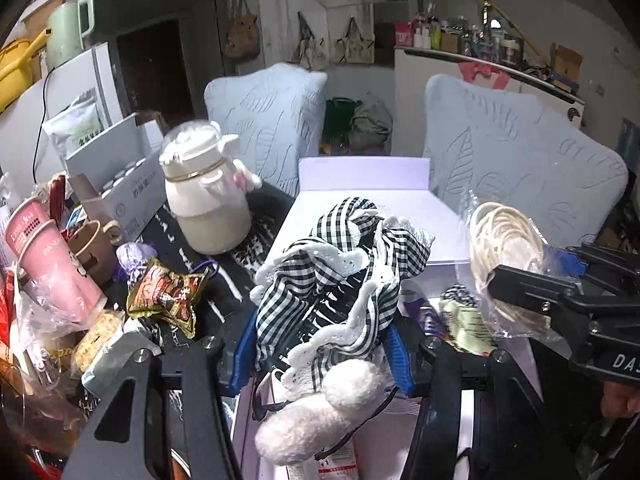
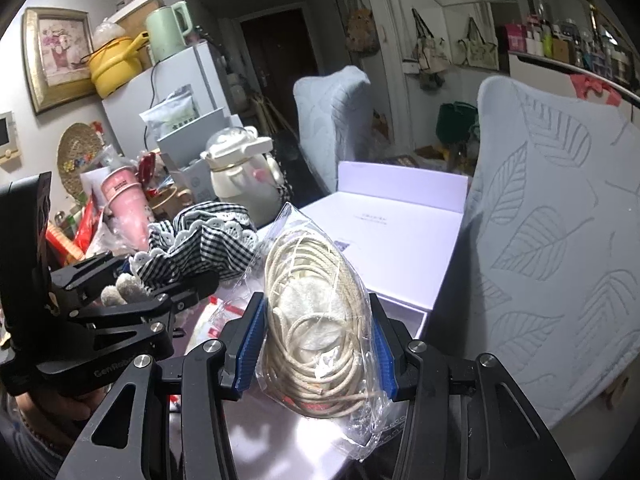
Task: Organize soft objects
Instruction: 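Lower the cord bag into the box with the right tool while the left tool lowers the scrunchie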
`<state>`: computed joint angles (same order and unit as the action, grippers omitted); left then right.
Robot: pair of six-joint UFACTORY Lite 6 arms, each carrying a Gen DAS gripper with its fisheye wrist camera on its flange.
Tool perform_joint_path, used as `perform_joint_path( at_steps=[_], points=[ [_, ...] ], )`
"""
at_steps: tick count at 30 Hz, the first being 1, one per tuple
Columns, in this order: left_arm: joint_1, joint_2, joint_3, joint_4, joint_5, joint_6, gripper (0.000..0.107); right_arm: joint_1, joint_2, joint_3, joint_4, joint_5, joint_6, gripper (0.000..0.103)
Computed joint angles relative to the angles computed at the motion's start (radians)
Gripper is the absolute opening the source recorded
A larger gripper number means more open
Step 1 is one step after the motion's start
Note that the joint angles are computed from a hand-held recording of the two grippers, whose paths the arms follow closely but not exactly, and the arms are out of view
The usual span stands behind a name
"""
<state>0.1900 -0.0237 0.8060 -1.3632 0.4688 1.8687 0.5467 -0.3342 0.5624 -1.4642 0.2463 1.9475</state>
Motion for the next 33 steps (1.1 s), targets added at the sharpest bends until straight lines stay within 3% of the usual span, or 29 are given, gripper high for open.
perform_joint_path(
  at_steps=[4, 16, 21, 33],
  points=[
    [-0.024, 0.058, 0.030, 0.008, -0.041, -0.016, 0.054, -0.014, 0.032, 0.021, -0.055, -0.021, 0.040, 0.047],
    [-0.100, 0.195, 0.082, 0.201, -0.126, -0.208, 0.055, -0.065, 0.234, 0.089, 0.003, -0.080, -0.018, 0.050],
    [-0.120, 0.222, 0.097, 0.268, -0.160, -0.289, 0.057, -0.057, 0.261, 0.098, 0.006, -0.042, -0.009, 0.050],
    [-0.117, 0.219, 0.093, 0.259, -0.159, -0.307, 0.059, -0.092, 0.229, 0.058, 0.073, -0.129, -0.049, 0.067]
  ],
)
